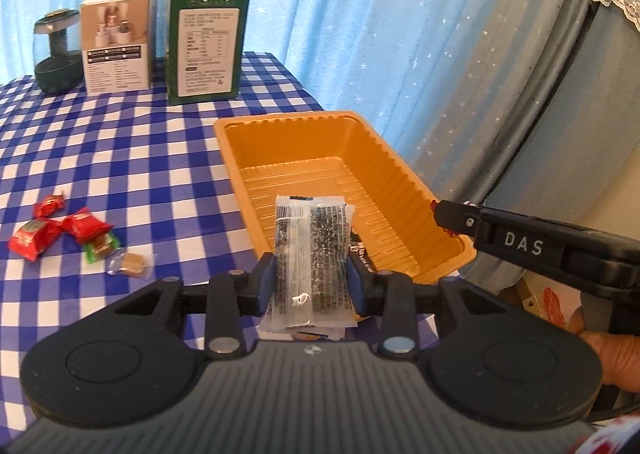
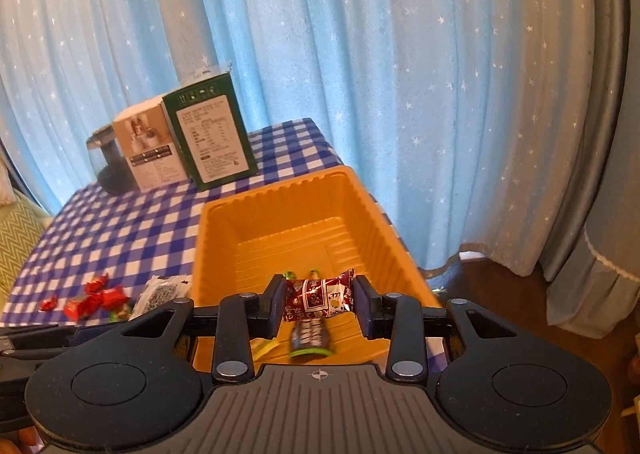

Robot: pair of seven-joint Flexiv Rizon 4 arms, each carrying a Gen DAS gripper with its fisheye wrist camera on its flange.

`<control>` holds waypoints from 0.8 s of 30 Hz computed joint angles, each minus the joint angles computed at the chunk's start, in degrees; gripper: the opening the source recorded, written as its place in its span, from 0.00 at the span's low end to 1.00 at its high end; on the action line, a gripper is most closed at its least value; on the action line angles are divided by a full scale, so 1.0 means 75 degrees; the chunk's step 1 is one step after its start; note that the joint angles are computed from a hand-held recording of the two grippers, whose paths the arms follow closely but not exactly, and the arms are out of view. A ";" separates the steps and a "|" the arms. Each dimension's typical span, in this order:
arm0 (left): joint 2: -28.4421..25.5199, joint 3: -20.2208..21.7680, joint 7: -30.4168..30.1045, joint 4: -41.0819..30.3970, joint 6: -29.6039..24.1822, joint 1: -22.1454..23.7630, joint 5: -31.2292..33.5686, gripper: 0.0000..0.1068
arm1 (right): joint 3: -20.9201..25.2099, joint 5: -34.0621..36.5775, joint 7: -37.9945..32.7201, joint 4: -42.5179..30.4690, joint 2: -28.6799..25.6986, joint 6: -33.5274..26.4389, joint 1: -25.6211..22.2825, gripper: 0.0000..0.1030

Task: Organize snacks
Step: 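Carry both snacks over the orange tray and open both tools to drop them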

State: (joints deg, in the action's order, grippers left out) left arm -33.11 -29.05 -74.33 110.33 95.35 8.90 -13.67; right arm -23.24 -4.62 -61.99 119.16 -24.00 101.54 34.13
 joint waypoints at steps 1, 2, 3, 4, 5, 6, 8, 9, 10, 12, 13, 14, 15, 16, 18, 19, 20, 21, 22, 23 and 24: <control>-0.0054 0.0037 0.0001 -0.0078 -0.0036 -0.0058 -0.0003 0.32 | 0.0059 -0.0033 -0.0031 -0.0044 -0.0043 -0.0007 -0.0090 0.36; -0.0105 0.0108 -0.0004 -0.0167 -0.0073 -0.0142 -0.0014 0.32 | 0.0141 -0.0063 -0.0058 -0.0093 -0.0090 -0.0014 -0.0194 0.36; -0.0157 0.0153 0.0000 -0.0244 -0.0097 -0.0206 -0.0026 0.32 | 0.0227 -0.0098 -0.0076 -0.0179 -0.0161 -0.0048 -0.0302 0.36; -0.0202 0.0195 0.0000 -0.0314 -0.0124 -0.0269 -0.0044 0.32 | 0.0270 -0.0129 -0.0090 -0.0235 -0.0218 -0.0063 -0.0373 0.36; -0.0246 0.0244 0.0002 -0.0383 -0.0148 -0.0331 -0.0062 0.32 | 0.0306 -0.0161 -0.0109 -0.0267 -0.0256 -0.0082 -0.0433 0.36; -0.0290 0.0311 -0.0001 -0.0455 -0.0166 -0.0405 -0.0080 0.32 | 0.0369 -0.0193 -0.0121 -0.0308 -0.0295 -0.0108 -0.0510 0.36; -0.0376 0.0442 -0.0004 -0.0597 -0.0208 -0.0551 -0.0116 0.32 | 0.0520 -0.0265 -0.0146 -0.0395 -0.0382 -0.0140 -0.0684 0.36; -0.0422 0.0482 -0.0003 -0.0666 -0.0240 -0.0600 -0.0142 0.32 | 0.0582 -0.0295 -0.0155 -0.0430 -0.0423 -0.0148 -0.0756 0.36; -0.0462 0.0537 -0.0013 -0.0731 -0.0261 -0.0658 -0.0172 0.32 | 0.0648 -0.0323 -0.0162 -0.0468 -0.0463 -0.0160 -0.0831 0.36; -0.0543 0.0670 -0.0035 -0.0855 -0.0290 -0.0793 -0.0220 0.32 | 0.0764 -0.0370 -0.0170 -0.0544 -0.0541 -0.0177 -0.0964 0.36; -0.0589 0.0703 -0.0033 -0.0912 -0.0300 -0.0830 -0.0237 0.32 | 0.0822 -0.0392 -0.0163 -0.0600 -0.0585 -0.0201 -0.1025 0.36; -0.0635 0.0770 -0.0043 -0.0980 -0.0306 -0.0898 -0.0252 0.32 | 0.0887 -0.0416 -0.0163 -0.0639 -0.0618 -0.0211 -0.1101 0.36; -0.0674 0.0831 -0.0056 -0.1032 -0.0302 -0.0954 -0.0265 0.32 | 0.0922 -0.0430 -0.0157 -0.0661 -0.0645 -0.0212 -0.1146 0.36; -0.0715 0.0870 -0.0063 -0.1082 -0.0305 -0.0989 -0.0277 0.32 | 0.0941 -0.0438 -0.0144 -0.0684 -0.0669 -0.0215 -0.1178 0.36; -0.0801 0.0922 -0.0079 -0.1178 -0.0324 -0.1039 -0.0305 0.32 | 0.0961 -0.0447 -0.0115 -0.0731 -0.0721 -0.0227 -0.1220 0.36; -0.0842 0.0939 -0.0087 -0.1225 -0.0331 -0.1057 -0.0318 0.32 | 0.0966 -0.0452 -0.0103 -0.0740 -0.0738 -0.0224 -0.1237 0.36; -0.0880 0.0945 -0.0083 -0.1263 -0.0339 -0.1064 -0.0323 0.32 | 0.0970 -0.0457 -0.0095 -0.0749 -0.0757 -0.0221 -0.1249 0.36; -0.0925 0.0918 -0.0068 -0.1293 -0.0304 -0.1050 -0.0319 0.32 | 0.0962 -0.0459 -0.0086 -0.0757 -0.0775 -0.0217 -0.1254 0.36; -0.0977 0.0809 -0.0045 -0.1281 -0.0199 -0.0979 -0.0306 0.32 | 0.0952 -0.0457 -0.0070 -0.0766 -0.0790 -0.0222 -0.1247 0.36; -0.1059 0.0598 -0.0002 -0.1270 -0.0048 -0.0829 -0.0270 0.33 | 0.0951 -0.0455 -0.0058 -0.0768 -0.0799 -0.0220 -0.1249 0.36; -0.1108 0.0513 0.0006 -0.1269 0.0070 -0.0764 -0.0212 0.36 | 0.0952 -0.0457 -0.0051 -0.0771 -0.0804 -0.0223 -0.1255 0.36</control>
